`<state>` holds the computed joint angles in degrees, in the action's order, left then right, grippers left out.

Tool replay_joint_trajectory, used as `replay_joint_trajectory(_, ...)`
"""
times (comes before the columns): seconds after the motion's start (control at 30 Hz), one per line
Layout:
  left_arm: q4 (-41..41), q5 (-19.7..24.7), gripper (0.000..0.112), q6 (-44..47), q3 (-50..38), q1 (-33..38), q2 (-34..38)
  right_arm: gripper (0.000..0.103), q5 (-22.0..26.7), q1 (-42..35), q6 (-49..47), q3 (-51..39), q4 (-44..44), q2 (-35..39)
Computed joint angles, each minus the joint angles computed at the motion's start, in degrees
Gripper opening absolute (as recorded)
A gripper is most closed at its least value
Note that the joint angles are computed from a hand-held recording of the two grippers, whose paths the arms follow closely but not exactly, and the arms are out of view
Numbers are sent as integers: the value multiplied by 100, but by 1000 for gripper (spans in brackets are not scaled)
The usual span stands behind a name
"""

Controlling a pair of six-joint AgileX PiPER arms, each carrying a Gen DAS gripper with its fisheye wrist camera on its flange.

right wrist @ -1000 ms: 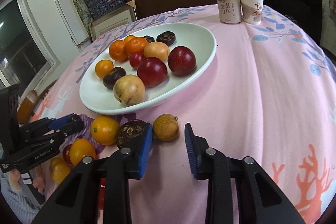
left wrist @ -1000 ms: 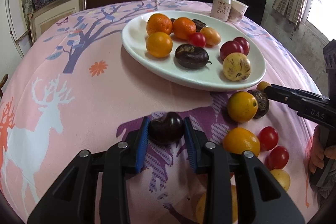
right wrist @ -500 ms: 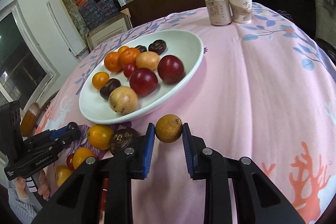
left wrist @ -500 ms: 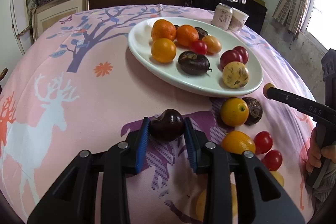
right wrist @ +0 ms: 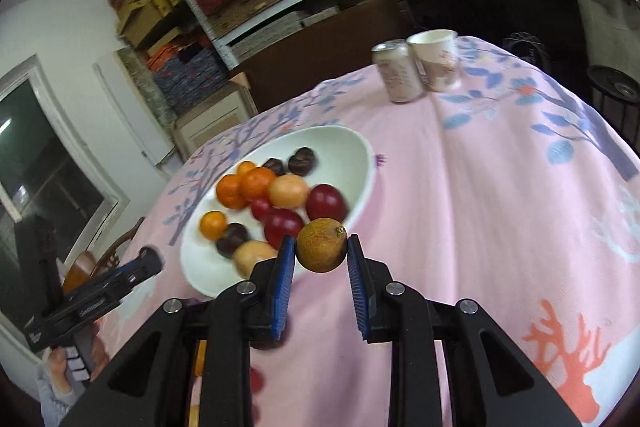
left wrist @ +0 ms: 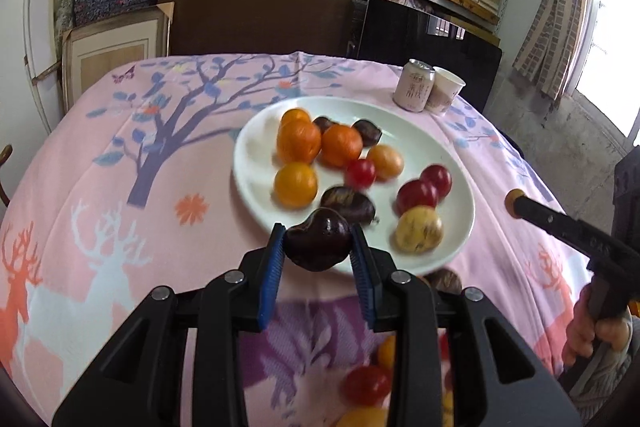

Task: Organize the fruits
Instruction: 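Carry both fruits over the plate and open both tools to release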

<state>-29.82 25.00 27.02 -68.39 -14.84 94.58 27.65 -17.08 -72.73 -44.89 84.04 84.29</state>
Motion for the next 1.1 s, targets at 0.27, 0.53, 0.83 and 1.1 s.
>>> replay_joint_trajectory(0.27,1571,-178,58,-1722,-858,-431,762,55,6,456,1051,-1087,-676,866)
replay_joint_trajectory(0.53,1689,-381,75,-1787,-640,-327,655,66,658,-189,741,-864,-82,736)
replay_joint_trajectory(0.83,2478,-731,87,-2515,365,-380,-7,76,-28,45,437,-497,-11,521)
replay_joint_trajectory(1.1,314,-988,91,-456,2131,86,-1438,84,219,-423,257,251,321,156)
